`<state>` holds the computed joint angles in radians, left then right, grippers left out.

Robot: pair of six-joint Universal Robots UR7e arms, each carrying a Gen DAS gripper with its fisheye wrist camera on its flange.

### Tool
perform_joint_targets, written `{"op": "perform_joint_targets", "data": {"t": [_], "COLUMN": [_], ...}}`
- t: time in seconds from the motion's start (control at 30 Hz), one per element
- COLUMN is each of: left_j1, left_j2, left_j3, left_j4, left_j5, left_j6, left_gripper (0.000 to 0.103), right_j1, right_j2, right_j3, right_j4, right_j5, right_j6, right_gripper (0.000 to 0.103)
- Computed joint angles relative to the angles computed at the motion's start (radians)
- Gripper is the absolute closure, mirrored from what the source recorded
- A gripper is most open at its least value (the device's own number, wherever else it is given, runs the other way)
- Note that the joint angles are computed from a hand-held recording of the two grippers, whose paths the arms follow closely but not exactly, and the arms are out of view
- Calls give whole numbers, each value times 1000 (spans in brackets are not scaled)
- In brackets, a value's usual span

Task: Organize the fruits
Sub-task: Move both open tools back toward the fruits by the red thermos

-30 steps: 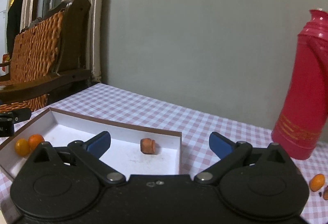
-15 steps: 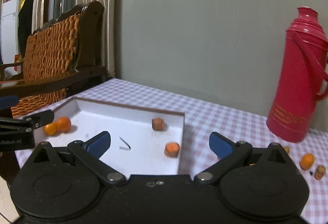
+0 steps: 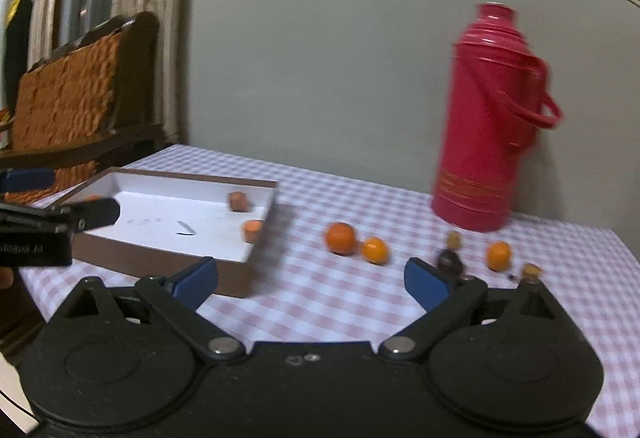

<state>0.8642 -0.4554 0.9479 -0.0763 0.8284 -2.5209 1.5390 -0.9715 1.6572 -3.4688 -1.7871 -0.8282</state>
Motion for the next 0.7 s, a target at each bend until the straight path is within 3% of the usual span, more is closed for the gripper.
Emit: {"op": "perform_joint_targets", "data": {"t": [0.07,0.33,0.63,0.7], "left_j1": [-9,-29,-37,-38], "left_j2": [9,97,190,224], "left_j3": [4,-107,-236,-287], "left_j4": [-5,76,135,143], "left_j5": [24,59,77,77], "left_j6": [4,-23,-42,-26], "left_gripper": [0,0,1,18], "right_j1": [-13,-52,-93,-97], "right_j2": [-17,-49,-84,-83], "right_j3": [17,56,78,67], "right_j4": [-28,-130,-160,-153], "right_j5": [0,-14,-14,-11], "right_j6": [7,-9,-5,-14], "right_gripper": [22,24,30,34]}}
